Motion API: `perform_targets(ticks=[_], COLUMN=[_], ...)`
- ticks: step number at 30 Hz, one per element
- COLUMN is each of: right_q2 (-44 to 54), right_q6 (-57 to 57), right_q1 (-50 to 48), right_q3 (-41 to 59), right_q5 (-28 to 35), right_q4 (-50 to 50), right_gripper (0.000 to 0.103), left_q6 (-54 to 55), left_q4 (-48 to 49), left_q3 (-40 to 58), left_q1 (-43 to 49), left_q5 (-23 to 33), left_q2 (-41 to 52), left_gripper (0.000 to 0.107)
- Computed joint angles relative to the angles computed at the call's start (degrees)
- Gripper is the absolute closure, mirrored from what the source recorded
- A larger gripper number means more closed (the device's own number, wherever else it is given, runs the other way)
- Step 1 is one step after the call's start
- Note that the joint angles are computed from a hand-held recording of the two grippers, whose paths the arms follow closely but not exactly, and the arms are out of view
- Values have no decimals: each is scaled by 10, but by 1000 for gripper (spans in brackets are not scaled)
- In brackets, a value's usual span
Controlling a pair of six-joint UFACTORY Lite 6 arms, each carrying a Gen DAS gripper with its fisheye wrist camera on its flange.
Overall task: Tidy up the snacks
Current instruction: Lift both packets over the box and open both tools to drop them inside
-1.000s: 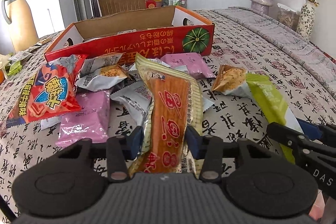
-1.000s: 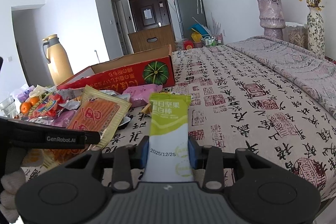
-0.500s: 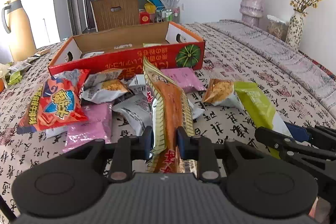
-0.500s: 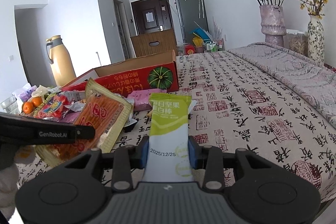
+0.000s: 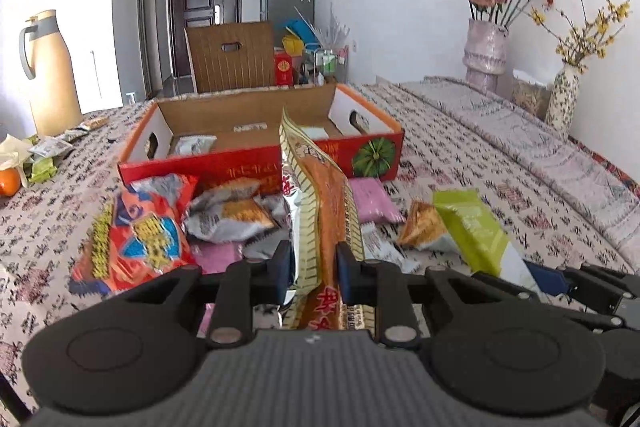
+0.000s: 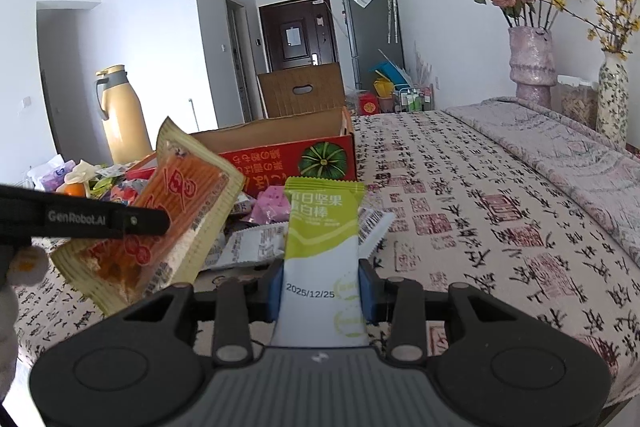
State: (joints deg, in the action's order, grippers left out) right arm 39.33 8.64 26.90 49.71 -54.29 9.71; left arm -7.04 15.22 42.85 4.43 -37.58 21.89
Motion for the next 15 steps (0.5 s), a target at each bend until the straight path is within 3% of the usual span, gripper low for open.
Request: perform_targets(ticks=[15], right_q2=[19], right_q6=[-57], right_q1=[-3], right_q3=[171], right_q5=[96], right_q4=[13], right_gripper=[67], left_q6=[-35], left_q4=[15], left_q3=[132], left_q1=[32], left_q5=[51], left_q2=[1], left_gripper=[83])
